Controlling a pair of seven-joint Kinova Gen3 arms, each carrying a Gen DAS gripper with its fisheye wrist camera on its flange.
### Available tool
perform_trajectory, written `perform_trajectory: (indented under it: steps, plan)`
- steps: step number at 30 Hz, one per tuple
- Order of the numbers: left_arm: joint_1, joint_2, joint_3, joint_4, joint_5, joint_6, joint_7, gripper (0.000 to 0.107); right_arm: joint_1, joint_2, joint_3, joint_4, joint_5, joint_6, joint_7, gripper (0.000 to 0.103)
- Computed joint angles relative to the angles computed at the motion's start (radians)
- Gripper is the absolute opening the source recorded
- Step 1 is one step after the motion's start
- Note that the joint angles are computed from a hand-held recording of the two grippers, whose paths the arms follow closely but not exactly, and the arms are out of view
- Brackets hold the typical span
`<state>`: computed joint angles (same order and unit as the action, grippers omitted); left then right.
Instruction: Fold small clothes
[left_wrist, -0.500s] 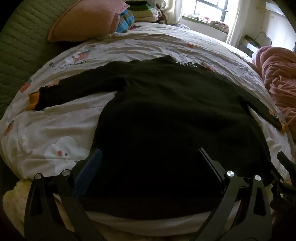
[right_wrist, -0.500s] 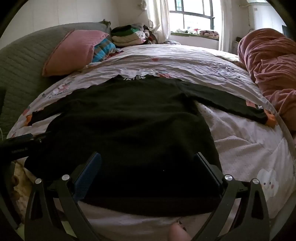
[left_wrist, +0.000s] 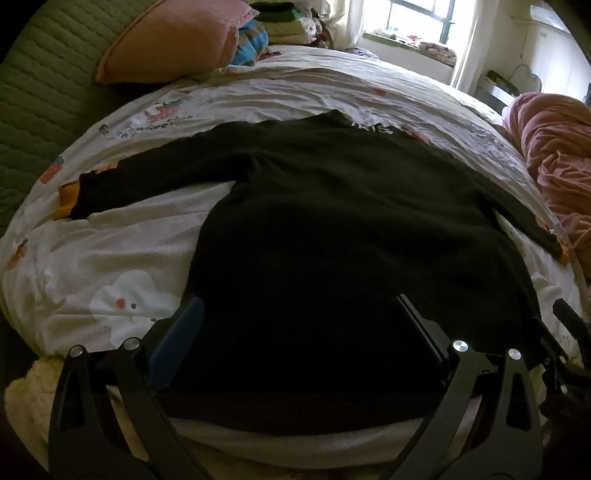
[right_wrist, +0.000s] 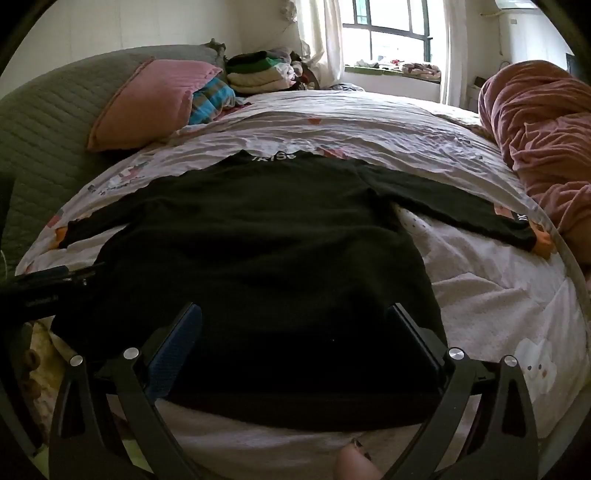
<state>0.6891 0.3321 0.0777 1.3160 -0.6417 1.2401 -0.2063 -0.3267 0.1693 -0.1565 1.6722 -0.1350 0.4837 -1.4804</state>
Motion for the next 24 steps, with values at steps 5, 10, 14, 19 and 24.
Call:
perform_trajectory:
  steps: [5, 10, 14, 19, 24]
  plan:
    - [-0.003, -0.009, 0.003, 0.014, -0.002, -0.004, 0.005, 0.094, -0.007, -0.001, 0.002, 0.004, 0.008, -0.005, -0.01, 0.099]
    - [-0.001, -0.004, 0.004, 0.01, -0.006, -0.001, 0.004, 0.094, -0.01, 0.0, 0.001, 0.005, 0.013, -0.008, -0.012, 0.099]
    - [-0.006, -0.015, 0.003, 0.022, -0.007, -0.007, 0.004, 0.094, -0.013, -0.003, 0.001, 0.006, 0.019, -0.007, -0.013, 0.099]
    - [-0.007, -0.016, 0.006, 0.023, -0.009, -0.004, 0.004, 0.094, -0.016, -0.002, 0.002, 0.004, 0.025, -0.004, -0.018, 0.099]
    - [-0.007, -0.015, 0.008, 0.023, -0.011, -0.006, 0.006, 0.094, -0.024, -0.008, 0.005, 0.01, 0.04, -0.009, -0.034, 0.099]
